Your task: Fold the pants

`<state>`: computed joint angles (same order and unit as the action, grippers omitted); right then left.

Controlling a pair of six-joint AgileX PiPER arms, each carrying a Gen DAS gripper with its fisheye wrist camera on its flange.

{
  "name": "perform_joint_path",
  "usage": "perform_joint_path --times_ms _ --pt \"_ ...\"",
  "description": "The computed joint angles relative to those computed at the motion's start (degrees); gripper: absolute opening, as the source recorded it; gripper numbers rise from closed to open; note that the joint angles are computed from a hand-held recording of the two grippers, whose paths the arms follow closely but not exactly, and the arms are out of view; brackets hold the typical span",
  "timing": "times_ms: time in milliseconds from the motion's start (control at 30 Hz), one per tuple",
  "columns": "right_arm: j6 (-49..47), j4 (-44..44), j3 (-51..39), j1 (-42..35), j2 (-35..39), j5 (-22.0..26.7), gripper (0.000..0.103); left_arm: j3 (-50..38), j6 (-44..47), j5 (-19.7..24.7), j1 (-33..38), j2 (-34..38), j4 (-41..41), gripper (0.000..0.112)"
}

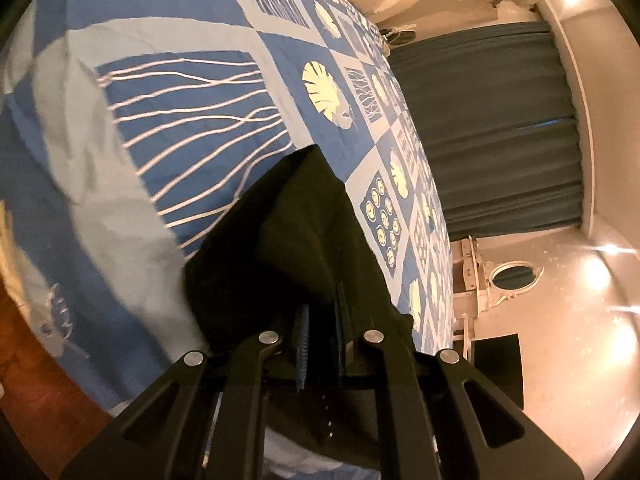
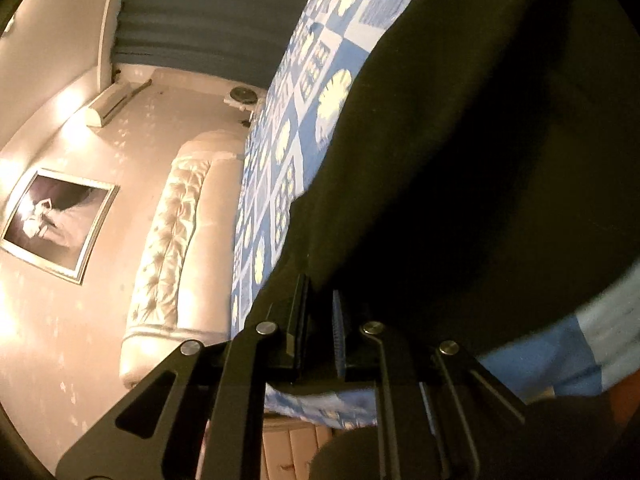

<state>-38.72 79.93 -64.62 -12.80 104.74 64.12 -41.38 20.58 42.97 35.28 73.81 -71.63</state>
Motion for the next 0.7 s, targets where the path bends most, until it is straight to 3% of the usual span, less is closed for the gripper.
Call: perform_joint_path --times_ms 200,333,433,467,533,567,600,700 --pt "0.04 -2.11 3.99 0.61 -0.34 -1.12 0.009 2.64 -0.44 1.1 2.26 -1.28 2.48 0.01" --pt "0.99 -2.53 4.46 0.2 1.65 -0.66 0.009 3.2 3.79 0.8 2.19 2.68 1.67 0.012" --pt "2.72 -3.68 3.6 -0.34 1.24 0.27 0.013 6.23 11.93 3.78 5.48 3.25 -4.59 0.013" --pt "3.06 -3.96 3.42 -0.55 0.89 0.67 0.019 6.79 11.97 4.31 6.11 2.49 -4.76 0.015" --pt "3.84 -4.63 2.88 -2.82 -0.44 1.84 0.032 6.2 6.17 2.83 5.68 -1.23 0.59 0.031" --pt "4.32 -4.69 2.37 -3.63 -0.9 2.07 0.036 5.36 1.08 0.92 4.65 -3.59 5.57 0.057" --pt "4.89 -4.96 0.79 -5.66 -1.16 2.76 0.038 4.77 -3.69 -1.2 3.51 -6.09 10.14 0.077" --pt "7.51 -5.75 -5.53 -11.81 -0.9 1.94 0.045 2.07 -15.27 -3.97 0.34 -11.86 20.71 0.079"
